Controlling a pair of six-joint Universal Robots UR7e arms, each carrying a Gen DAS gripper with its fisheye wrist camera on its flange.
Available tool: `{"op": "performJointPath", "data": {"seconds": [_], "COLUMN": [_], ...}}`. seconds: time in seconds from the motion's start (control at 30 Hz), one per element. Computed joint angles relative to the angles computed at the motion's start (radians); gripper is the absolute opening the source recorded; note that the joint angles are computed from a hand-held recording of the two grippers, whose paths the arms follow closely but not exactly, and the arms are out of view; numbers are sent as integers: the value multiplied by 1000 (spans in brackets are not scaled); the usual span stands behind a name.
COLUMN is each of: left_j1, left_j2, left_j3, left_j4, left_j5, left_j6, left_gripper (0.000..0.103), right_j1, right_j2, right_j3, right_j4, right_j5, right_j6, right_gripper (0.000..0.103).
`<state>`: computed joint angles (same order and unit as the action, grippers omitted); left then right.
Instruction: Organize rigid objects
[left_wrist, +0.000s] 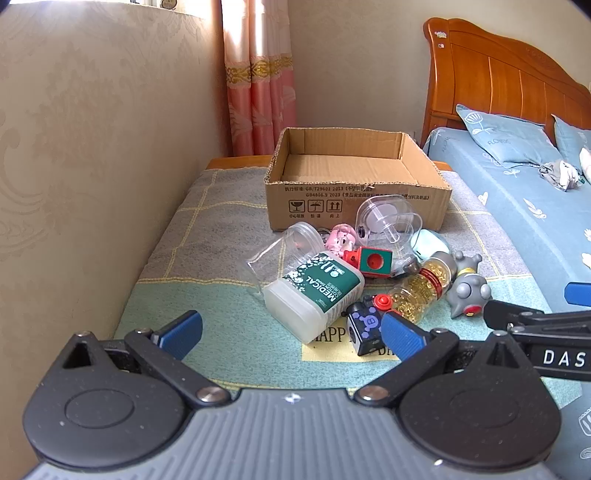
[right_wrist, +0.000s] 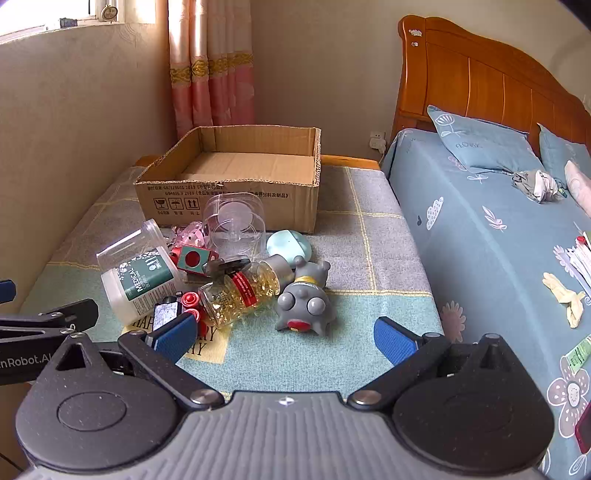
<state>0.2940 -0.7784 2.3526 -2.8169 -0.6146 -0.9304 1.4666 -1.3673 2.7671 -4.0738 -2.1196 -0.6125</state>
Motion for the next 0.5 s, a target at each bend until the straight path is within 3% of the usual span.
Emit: {"op": "performJointPath", "data": {"seconds": [0.5], "left_j1": [-2], "left_j2": [-3], "left_j3": [-1], "left_j4": [7], "left_j5": [6], "left_j6": [1], "left_gripper": [102], "right_j1": [11], "right_j2": [-12], "right_j3": [-2], "right_j4": [14], "right_j5": [-8], "right_j6": [2], "right_gripper": [103]}}
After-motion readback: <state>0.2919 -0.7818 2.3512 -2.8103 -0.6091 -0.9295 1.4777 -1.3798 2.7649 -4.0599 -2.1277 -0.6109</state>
